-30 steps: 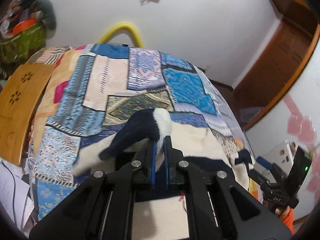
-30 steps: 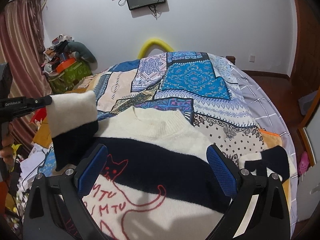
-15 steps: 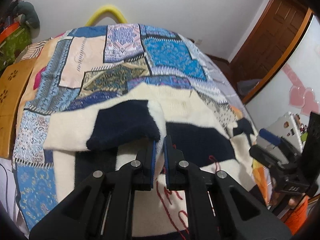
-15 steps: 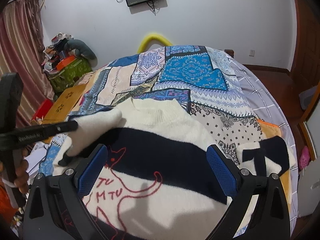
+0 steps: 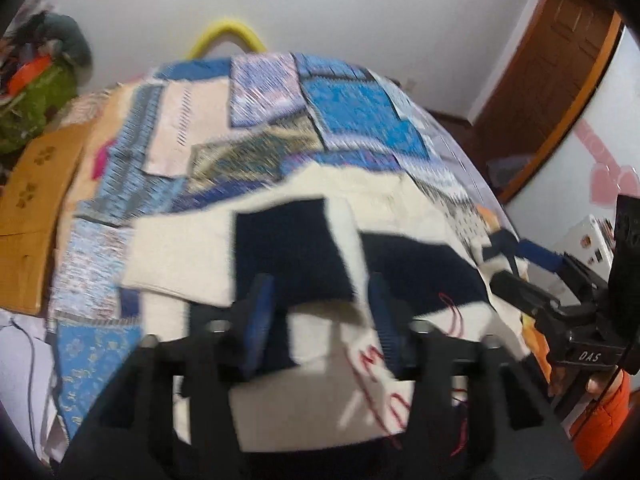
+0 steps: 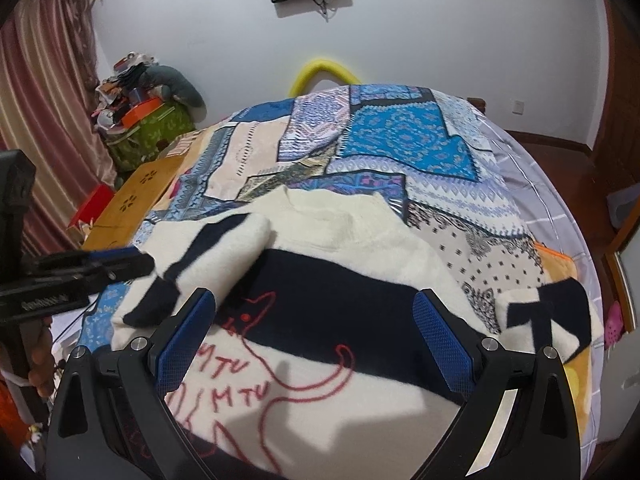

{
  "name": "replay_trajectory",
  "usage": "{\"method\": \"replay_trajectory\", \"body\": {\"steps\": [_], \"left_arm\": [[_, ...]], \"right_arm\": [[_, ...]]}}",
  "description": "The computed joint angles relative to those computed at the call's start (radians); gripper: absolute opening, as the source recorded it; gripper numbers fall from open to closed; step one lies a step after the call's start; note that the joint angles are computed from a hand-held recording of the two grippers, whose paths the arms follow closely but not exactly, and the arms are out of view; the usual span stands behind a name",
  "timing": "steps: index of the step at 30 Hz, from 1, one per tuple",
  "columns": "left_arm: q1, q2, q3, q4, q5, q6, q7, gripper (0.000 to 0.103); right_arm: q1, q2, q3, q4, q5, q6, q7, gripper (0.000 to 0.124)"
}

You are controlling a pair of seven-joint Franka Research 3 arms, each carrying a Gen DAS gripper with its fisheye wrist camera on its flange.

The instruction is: Fold small clothes

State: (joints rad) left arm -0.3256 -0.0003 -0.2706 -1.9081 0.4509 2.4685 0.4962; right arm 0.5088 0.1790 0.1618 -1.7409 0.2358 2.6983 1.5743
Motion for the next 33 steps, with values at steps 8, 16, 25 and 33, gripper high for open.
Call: {"method": "replay_trajectory", "body": {"steps": [8, 16, 25, 33], "left_arm": [[0.046, -0.154, -0.004, -0.104, 0.143, -0.115, -0.086, 0.065], [0.097, -0.275, 0.009, -0.266, 0.094, -0.099, -0.107, 0.070], [0.113, -0.253, 0.025, -0.355, 0.005, -0.038, -0.047, 0.070], [0.110, -0.203, 0.025, -0.360, -0.030, -0.002, 0.011, 0.070]], "right_arm": [[0.037, 0.052, 0.010, 0.089, -0.047, -0.017, -0.024, 0.099], [0.094, 0.150, 0.003, 0.229, -0.121, -0.094, -0.024, 0.099], [0.159, 0.278, -0.012, 0.411, -0.191, -0.221, -0.056, 0.097], [0.207, 0.432, -0.037, 0.636, -0.228, -0.394, -0.100, 0.084]]}}
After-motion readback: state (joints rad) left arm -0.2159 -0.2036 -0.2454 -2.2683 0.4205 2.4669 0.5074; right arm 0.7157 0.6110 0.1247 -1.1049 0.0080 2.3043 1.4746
